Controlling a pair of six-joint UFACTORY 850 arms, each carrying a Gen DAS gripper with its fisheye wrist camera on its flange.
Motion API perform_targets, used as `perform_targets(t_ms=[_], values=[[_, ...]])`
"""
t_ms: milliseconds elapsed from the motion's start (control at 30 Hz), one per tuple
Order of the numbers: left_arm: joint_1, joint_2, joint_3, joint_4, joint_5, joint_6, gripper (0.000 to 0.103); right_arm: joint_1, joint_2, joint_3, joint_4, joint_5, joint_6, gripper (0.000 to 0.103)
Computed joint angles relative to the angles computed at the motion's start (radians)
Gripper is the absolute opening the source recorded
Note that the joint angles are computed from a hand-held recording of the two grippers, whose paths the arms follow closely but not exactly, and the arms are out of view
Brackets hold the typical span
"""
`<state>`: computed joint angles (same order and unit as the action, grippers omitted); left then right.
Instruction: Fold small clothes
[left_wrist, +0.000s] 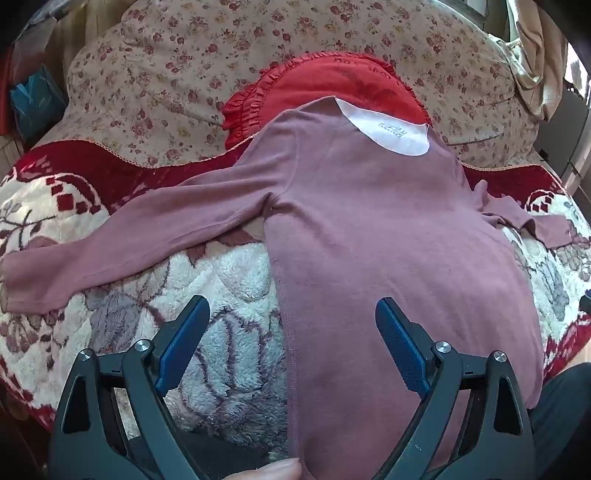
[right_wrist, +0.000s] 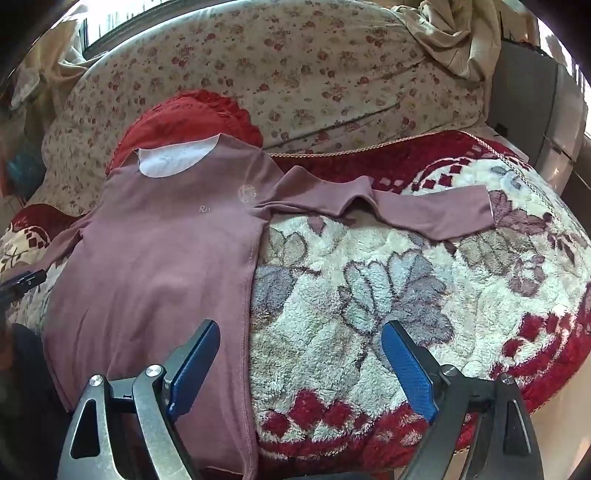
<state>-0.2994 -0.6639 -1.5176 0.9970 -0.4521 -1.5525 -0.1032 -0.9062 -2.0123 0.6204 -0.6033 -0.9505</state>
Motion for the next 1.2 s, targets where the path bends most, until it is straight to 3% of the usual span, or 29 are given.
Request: perform_targets(t_ms=[1200], values=[[0.005,-0.004,0.007,-0.005,0.028,-0.016,0.091,0.012,-0.032,-0.046,-0.129,-0.035,0.104,0.088]])
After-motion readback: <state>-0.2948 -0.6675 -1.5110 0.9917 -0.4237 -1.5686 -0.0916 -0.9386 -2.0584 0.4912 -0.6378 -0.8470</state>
